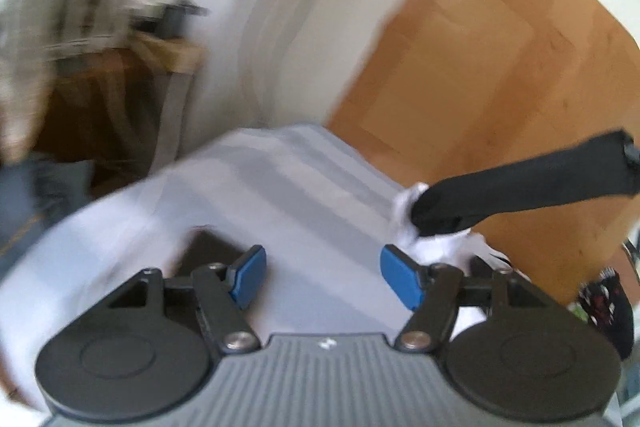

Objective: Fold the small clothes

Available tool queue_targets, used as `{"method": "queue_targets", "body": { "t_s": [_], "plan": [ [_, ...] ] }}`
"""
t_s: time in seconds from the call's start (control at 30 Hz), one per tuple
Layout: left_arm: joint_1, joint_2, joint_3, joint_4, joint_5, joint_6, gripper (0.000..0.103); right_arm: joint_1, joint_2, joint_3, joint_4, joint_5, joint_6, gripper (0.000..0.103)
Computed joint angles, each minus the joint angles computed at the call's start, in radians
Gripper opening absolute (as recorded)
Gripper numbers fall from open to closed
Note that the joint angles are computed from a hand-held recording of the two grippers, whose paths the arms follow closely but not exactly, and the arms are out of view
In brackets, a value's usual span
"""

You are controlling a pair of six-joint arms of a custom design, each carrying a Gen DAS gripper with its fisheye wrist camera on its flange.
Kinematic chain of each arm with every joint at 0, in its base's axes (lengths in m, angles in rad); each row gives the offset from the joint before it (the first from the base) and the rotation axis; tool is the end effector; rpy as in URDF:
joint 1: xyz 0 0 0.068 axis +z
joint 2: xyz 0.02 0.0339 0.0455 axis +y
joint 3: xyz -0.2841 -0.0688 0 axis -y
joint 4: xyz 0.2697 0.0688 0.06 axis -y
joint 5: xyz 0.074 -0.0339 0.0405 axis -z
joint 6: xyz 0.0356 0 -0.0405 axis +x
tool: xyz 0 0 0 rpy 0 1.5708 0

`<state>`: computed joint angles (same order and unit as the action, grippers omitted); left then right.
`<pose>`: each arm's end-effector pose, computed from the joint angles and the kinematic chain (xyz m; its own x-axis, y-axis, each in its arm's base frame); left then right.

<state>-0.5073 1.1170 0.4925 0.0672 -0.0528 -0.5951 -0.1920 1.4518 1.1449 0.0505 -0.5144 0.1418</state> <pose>0.2127 -0.1161 0.2019 -0.6328 -0.2887 -0.7184 0.1102 0.8849 -0.4527 0.3597 -0.0521 0.3447 -0.2890 0.1815 -0.9400 -0.2629 0.9291 0.2602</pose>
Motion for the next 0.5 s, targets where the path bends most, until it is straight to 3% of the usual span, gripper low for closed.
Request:
{"method": "queue_targets", "body": {
  "t_s": [0.17, 0.33, 0.5],
  "plan": [
    [-0.111, 0.395, 0.303, 0.062, 0.049, 0.062, 0.074, -0.230, 0.049, -0.103, 0.037, -0.109, 0.052, 0.006],
    [-0.175, 0.764, 0.711, -0.081, 0.075, 0.108, 0.074, -0.347, 0.100, -0.217, 0.141, -0.114, 0.061, 0.006],
    [-0.224, 0.990, 0.997, -0.202, 0.066, 0.127, 0.072, -0.450, 0.149, -0.264, 0.163, -0.128, 0.026, 0.006]
  ]
}}
